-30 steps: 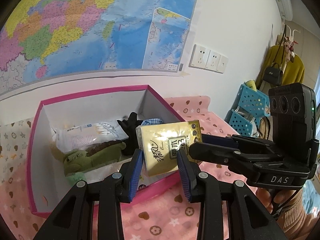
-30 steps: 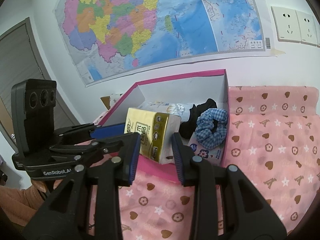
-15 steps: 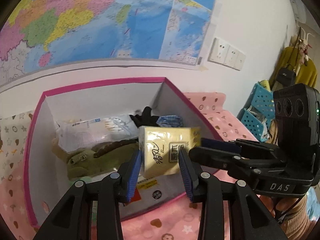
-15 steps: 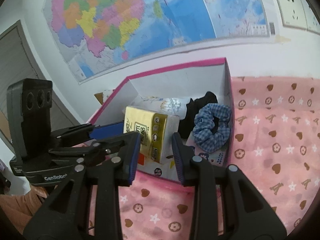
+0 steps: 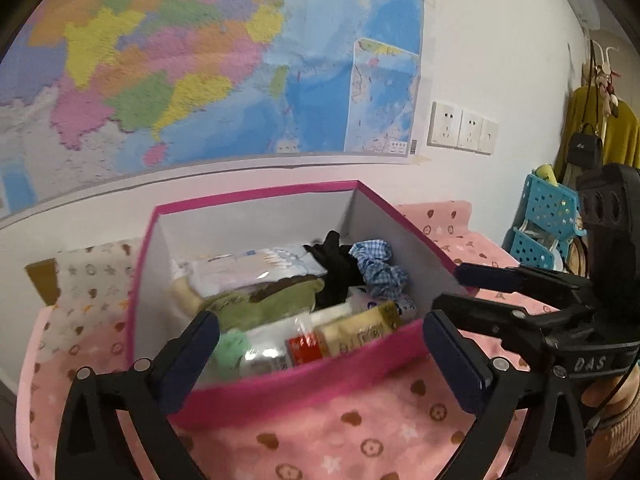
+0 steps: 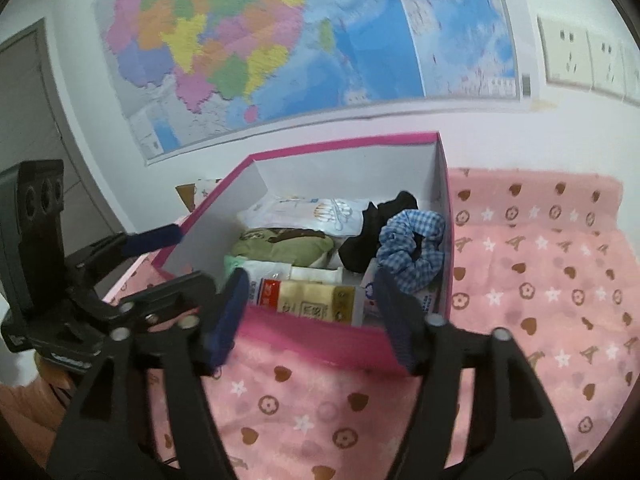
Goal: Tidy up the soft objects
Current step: 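Open the right gripper and withdraw it from the box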
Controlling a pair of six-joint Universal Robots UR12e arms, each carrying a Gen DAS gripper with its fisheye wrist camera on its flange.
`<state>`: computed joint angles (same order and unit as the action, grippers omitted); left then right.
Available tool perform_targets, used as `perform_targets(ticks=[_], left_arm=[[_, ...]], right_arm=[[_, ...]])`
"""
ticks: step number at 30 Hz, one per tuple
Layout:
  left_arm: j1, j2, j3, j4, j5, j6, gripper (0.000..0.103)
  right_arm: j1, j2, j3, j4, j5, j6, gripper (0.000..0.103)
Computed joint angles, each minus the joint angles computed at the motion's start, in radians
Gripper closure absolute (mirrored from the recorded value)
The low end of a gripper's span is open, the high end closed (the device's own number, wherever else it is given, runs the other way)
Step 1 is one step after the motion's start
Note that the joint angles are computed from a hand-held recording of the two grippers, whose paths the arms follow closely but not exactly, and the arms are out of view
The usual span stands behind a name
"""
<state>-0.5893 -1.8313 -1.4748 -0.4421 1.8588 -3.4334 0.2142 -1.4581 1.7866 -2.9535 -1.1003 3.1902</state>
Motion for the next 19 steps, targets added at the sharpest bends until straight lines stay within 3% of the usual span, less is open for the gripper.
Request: perform_targets(ticks=[5,7,14,19], left_arm=[[-0.022,0.028,-0.040,-0.022,0.086,-0.060,0.000],[-0.030,0.035,-0.054,-0.028,0.134,-0.091,0.000],[-0.036,0.062,-0.094,-0.069,0.147,-0.156,0.000],[-0.055,0.057,-0.097,-0.101,0.245,-0.201,0.000]], right_arm=[[0.035,-0.025,0.052,-0.059,-0.133,0.016,0.007],[0.042,-0.033,0.071,-0.070,-0.160,0.026,0.007],[0.077,-0.052,0.110,-0.073,-0.227,-0.012,0.007],[0.086,-0.059,0.125,-0.080,-0.221,-0.008,0.007]])
